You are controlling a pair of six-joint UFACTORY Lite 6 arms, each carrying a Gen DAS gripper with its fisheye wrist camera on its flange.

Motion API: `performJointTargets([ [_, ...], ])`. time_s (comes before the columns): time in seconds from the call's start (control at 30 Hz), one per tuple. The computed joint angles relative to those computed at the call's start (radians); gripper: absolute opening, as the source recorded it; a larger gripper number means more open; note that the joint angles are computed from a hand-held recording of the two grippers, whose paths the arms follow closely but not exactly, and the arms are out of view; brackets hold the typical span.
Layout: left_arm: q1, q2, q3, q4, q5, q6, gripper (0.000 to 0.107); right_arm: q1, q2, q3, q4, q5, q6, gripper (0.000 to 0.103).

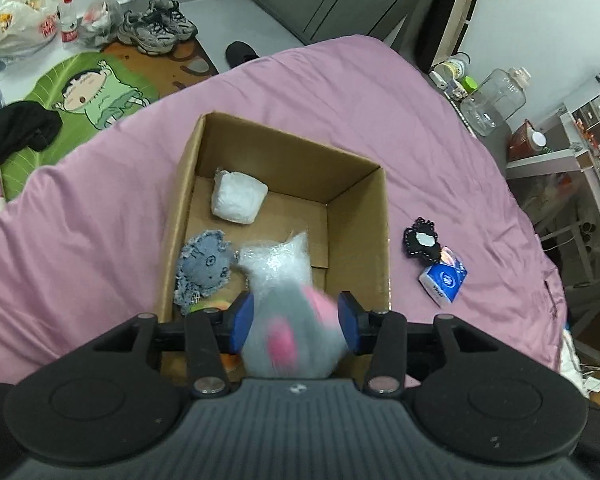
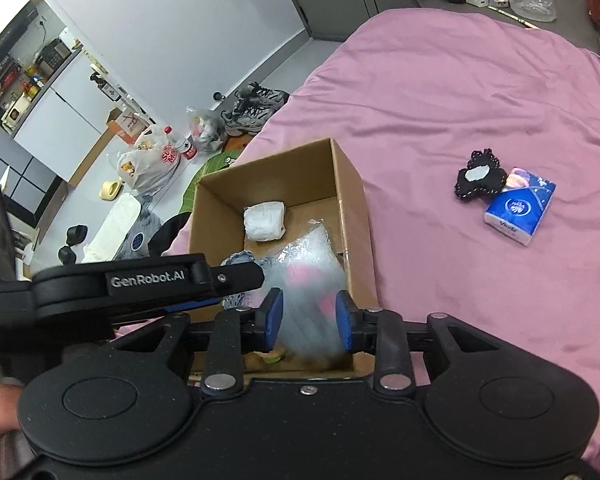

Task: Organize soft objects
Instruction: 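Carry the grey fluffy plush with both tools into the box and release, then grasp the blue tissue pack with the right tool while the left tool grasps the black piece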

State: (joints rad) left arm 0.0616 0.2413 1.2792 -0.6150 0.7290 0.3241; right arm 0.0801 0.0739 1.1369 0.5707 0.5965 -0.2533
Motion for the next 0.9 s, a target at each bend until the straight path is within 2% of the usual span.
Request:
performJointTargets([
  [0.07,0.003,-0.011,-0.010,0.002,0.000,0.015,0.054,-0.029,-0.023,0.013,0.000,0.036,-0.029,0.038],
  [0.2,-0.020,-0.061,-0.032,0.090,-0.049,-0.078,0.058,-0.112,-0.079,0.010,0.016,0.087,-0.114,0.054],
  [0.27,-0.039,-0.084,-0.029,0.137,-0.063,-0.108,0.064,-0.159,-0.090,0.008,0.028,0.105,-0.151,0.059],
  [0.33,-0.059,-0.109,-0.033,0.170,-0.082,-0.132,0.070,-0.206,-0.091,0.009,0.050,0.123,-0.191,0.060],
  [0.5,-0.131,-0.129,-0.004,0.264,-0.088,-0.261,0.074,-0.312,-0.083,0.007,0.119,0.161,-0.307,0.066],
  [0.63,-0.193,-0.107,0.046,0.315,-0.094,-0.358,0.080,-0.391,-0.041,0.015,0.183,0.177,-0.402,0.067],
  [0.9,-0.333,0.021,0.206,0.456,-0.075,-0.540,0.081,-0.537,0.069,0.038,0.302,0.220,-0.540,0.067],
])
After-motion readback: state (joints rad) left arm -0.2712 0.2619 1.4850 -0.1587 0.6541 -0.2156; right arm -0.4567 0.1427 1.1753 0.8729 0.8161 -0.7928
